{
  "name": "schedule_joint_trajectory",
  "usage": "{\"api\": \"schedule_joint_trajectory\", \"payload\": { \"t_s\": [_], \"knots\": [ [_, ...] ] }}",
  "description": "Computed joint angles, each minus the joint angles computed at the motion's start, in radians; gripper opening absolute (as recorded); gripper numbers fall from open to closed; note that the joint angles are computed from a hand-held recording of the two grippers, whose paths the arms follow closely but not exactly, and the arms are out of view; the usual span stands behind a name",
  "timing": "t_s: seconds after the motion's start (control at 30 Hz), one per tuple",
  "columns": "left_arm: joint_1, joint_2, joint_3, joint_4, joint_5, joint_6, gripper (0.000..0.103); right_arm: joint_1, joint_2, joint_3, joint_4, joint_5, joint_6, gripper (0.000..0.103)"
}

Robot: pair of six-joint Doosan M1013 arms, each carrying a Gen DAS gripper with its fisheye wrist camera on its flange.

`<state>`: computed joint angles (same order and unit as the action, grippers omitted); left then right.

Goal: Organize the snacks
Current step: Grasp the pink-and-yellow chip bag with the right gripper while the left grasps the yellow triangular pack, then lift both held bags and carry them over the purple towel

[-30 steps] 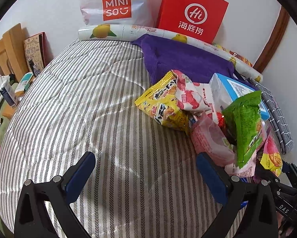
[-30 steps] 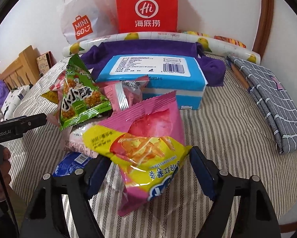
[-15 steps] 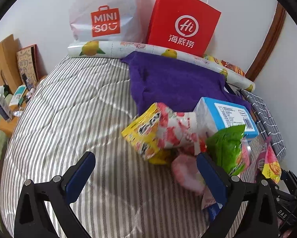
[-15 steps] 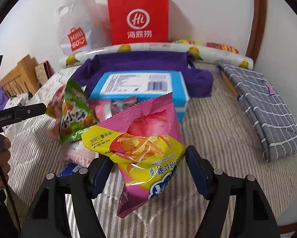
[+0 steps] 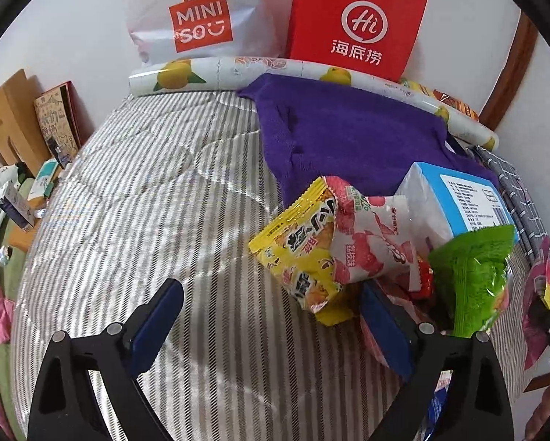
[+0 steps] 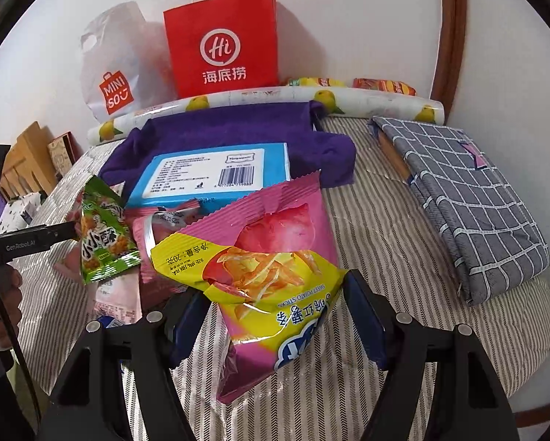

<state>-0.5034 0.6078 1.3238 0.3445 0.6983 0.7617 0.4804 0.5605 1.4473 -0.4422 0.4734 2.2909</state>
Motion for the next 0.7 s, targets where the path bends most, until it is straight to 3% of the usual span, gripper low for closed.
{"api": "schedule_joint_trajectory", "payload": {
  "t_s": [0.4,0.43,0.6,0.7],
  "knots": [
    [0.014,0.048,-0.056,-0.063,-0.013,0.028,0.094,-0.008,0.014,-0.013,0.033,0.015,-0.023,0.072],
    [0.013,0.048,-0.056,-0.051,-0.017,0.021,0.091,-0.009,0.016,-0.015,0.04,0.018,-0.03,0.072],
    [0.028,0.034,-0.034,-0.189,-0.079,0.131,0.053,-0.008,0.016,-0.015,0.042,0.02,-0.038,0.072],
    [0.022,0.021,-0.019,-0.154,-0.078,0.11,0.044,-0.006,0.009,-0.009,0.026,0.015,-0.026,0.072]
  ]
}}
